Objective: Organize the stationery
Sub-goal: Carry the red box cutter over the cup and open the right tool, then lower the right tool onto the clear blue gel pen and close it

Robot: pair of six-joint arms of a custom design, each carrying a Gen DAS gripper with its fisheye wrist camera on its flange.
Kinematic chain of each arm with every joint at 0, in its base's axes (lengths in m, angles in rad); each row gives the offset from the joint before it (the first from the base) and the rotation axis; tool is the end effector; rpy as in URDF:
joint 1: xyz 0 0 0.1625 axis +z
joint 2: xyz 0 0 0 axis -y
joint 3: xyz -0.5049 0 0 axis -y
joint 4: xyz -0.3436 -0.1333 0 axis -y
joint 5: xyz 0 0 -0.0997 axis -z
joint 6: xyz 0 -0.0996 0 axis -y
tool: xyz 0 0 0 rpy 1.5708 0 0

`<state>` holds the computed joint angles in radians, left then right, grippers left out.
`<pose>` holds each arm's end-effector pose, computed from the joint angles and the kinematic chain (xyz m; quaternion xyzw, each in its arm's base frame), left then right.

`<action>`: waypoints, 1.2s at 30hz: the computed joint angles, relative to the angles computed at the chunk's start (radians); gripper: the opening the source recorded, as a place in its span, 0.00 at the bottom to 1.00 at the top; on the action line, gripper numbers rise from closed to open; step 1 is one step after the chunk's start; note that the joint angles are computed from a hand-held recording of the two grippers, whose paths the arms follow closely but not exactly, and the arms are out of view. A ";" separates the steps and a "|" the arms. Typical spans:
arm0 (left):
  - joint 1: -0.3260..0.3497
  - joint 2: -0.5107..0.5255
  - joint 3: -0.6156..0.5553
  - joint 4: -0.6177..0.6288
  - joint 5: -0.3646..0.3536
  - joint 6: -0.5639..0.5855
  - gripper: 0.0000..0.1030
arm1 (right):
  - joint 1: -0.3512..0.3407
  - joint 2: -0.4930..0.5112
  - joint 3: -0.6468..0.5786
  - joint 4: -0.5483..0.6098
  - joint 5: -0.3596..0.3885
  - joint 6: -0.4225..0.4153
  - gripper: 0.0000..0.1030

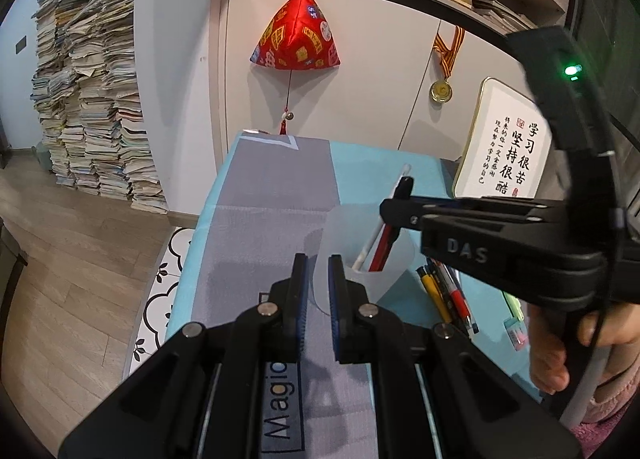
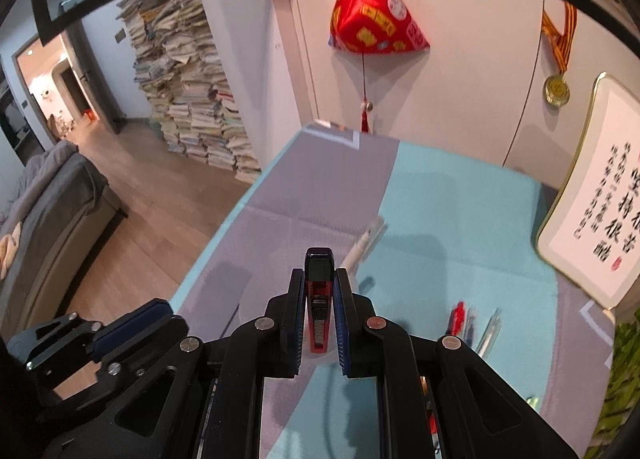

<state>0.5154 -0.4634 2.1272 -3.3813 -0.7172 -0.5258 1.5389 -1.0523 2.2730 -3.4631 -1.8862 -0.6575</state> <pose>-0.3567 -0.4415 -0.0041 0.2083 0.8841 -0.3404 0.2430 0.0862 -0.5080 0.2662 0.2377 -0.9031 0.2562 0.2495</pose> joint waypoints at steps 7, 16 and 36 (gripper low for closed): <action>0.004 0.003 0.008 0.005 -0.012 -0.024 0.08 | -0.015 0.011 -0.005 0.028 -0.009 0.018 0.14; -0.004 0.013 0.011 0.014 -0.027 -0.033 0.07 | -0.063 -0.061 0.045 0.028 0.079 0.017 0.14; -0.034 0.103 -0.087 0.153 -0.154 0.003 0.07 | -0.284 -0.140 0.046 0.165 0.053 0.038 0.15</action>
<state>0.4814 -0.3604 2.0402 -3.2281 -0.8708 -0.5230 1.2549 -1.1925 2.3194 -3.2979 -1.8335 -0.6194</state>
